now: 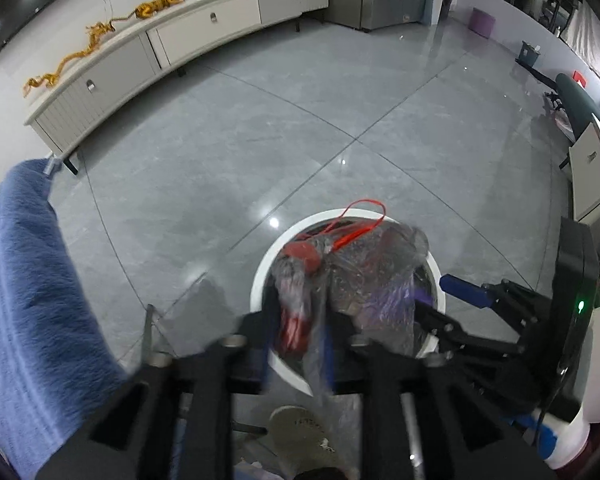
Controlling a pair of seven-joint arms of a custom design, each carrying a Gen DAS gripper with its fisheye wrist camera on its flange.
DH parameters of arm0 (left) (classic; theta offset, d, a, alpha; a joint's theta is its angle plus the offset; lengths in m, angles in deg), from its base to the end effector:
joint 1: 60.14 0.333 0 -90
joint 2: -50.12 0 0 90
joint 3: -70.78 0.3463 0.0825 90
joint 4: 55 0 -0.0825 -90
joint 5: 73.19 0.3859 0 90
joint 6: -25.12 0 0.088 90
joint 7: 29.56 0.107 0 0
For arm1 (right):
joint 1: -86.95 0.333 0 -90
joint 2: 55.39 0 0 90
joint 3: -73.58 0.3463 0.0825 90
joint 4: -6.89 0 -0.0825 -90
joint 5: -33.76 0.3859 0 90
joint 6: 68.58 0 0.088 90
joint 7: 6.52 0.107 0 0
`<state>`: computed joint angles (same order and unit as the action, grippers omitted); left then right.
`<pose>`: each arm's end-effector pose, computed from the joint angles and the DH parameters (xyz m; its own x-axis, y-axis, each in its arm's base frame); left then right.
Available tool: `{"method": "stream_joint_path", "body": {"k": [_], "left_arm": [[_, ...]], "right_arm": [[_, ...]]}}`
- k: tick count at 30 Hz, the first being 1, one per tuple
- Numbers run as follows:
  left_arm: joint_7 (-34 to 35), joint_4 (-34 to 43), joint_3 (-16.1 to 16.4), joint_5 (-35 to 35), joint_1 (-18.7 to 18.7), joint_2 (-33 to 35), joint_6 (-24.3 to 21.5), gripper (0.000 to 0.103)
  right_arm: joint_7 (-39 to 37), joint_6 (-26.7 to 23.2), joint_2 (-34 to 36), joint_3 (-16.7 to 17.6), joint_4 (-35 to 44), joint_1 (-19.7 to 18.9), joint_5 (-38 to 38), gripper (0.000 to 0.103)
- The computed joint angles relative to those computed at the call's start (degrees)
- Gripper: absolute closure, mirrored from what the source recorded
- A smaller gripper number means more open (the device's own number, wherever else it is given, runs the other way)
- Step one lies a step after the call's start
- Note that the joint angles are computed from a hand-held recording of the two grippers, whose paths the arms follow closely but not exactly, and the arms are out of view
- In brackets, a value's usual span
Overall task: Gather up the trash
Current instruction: 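Carry both items over the bin and open both grippers to drop them, then return both open grippers to the trash on the towel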
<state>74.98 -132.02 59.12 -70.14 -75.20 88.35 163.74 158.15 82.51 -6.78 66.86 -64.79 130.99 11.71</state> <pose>0.7204 -0.3141 0.4080 -0.6264 -0.7790 -0.0277 -0.7025 0.5795 -0.4131 0.6250 0.5288 0.3302 -0.1982 -0.9310 -0.3066 -0.7960 0.3354 -0.5039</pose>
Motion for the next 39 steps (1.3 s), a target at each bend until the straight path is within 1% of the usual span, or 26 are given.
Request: {"method": "stream_joint_path", "body": {"k": [1, 2, 5, 8, 9, 10, 13, 16, 17, 19, 23, 26, 28, 30, 32, 34, 37, 39], "left_arm": [[0.13, -0.47, -0.22, -0.30, 0.19, -0.12, 0.57, 0.056], [0.03, -0.36, -0.17, -0.27, 0.06, 0.07, 0.97, 0.054], [-0.17, -0.12, -0.32, -0.71, 0.19, 0.24, 1.11, 0.054], [-0.88, -1.36, 0.25, -0.33, 0.16, -0.54, 3.53, 0.054], [-1.13, -1.23, 0.30, -0.26, 0.14, -0.56, 3.73, 0.054], [-1.12, -1.51, 0.00, -0.64, 0.44, -0.77, 4.06, 0.054], [0.02, -4.58, -1.72, -3.25, 2.41, -2.96, 5.76, 0.054], [1.93, -8.60, -2.97, -5.73, 4.25, -6.12, 8.96, 0.054], [2.85, -11.07, -3.39, -6.63, 5.07, -8.08, 10.64, 0.054], [3.61, -13.72, -3.26, -7.26, 5.50, -10.44, 12.86, 0.054], [6.68, -22.63, -4.15, -10.44, 7.98, -17.35, 20.26, 0.054], [8.94, -27.80, -4.76, -13.48, 9.79, -21.60, 24.73, 0.054], [9.67, -30.96, -4.49, -14.90, 10.39, -24.27, 27.81, 0.054], [11.95, -34.34, -5.08, -18.03, 11.98, -27.31, 30.95, 0.053], [14.45, -36.44, -5.51, -21.57, 13.09, -29.48, 32.85, 0.050], [16.71, -38.84, -5.27, -24.83, 13.74, -31.82, 35.28, 0.045], [20.06, -41.56, -4.31, -29.82, 13.74, -34.64, 37.58, 0.044], [21.54, -43.10, -2.79, -31.84, 13.19, -36.24, 38.80, 0.043]], "right_arm": [[0.06, 0.05, 0.01, -0.02, -0.13, 0.03, 0.01, 0.050], [-0.07, 0.16, 0.06, 0.02, -0.22, -0.12, 0.07, 0.049], [-0.13, -0.23, -0.37, 0.06, -0.79, -0.06, 0.17, 0.049], [0.60, -0.40, -1.65, -0.52, -2.34, 0.52, -0.58, 0.049], [0.30, -1.39, -1.15, -0.33, -1.11, 0.38, -0.53, 0.049], [0.23, -2.22, -0.89, -0.30, -0.27, 0.46, -0.63, 0.049], [1.55, -2.17, -2.69, -1.21, -1.95, 1.48, -2.48, 0.049], [3.07, -2.30, -4.66, -1.95, -3.47, 2.46, -4.84, 0.049], [3.51, -2.29, -5.15, -2.01, -3.76, 2.64, -5.58, 0.049], [4.59, -2.67, -6.31, -2.42, -4.08, 3.43, -7.52, 0.049], [6.46, -4.25, -8.02, -2.75, -3.43, 4.92, -11.77, 0.049], [7.16, -5.80, -8.64, -2.45, -2.20, 5.75, -14.61, 0.049], [7.01, -7.28, -8.75, -2.05, -0.59, 6.26, -16.21, 0.049], [6.73, -8.43, -8.70, -1.64, 1.06, 6.64, -17.52, 0.049], [6.32, -9.54, -8.53, -1.35, 2.78, 7.05, -18.65, 0.047], [5.83, -10.66, -8.15, -1.13, 4.80, 7.57, -19.58, 0.046], [4.45, -12.34, -6.80, -0.70, 8.59, 8.14, -20.02, 0.044], [2.81, -13.56, -5.22, -0.33, 12.16, 8.44, -19.53, 0.043]]}}
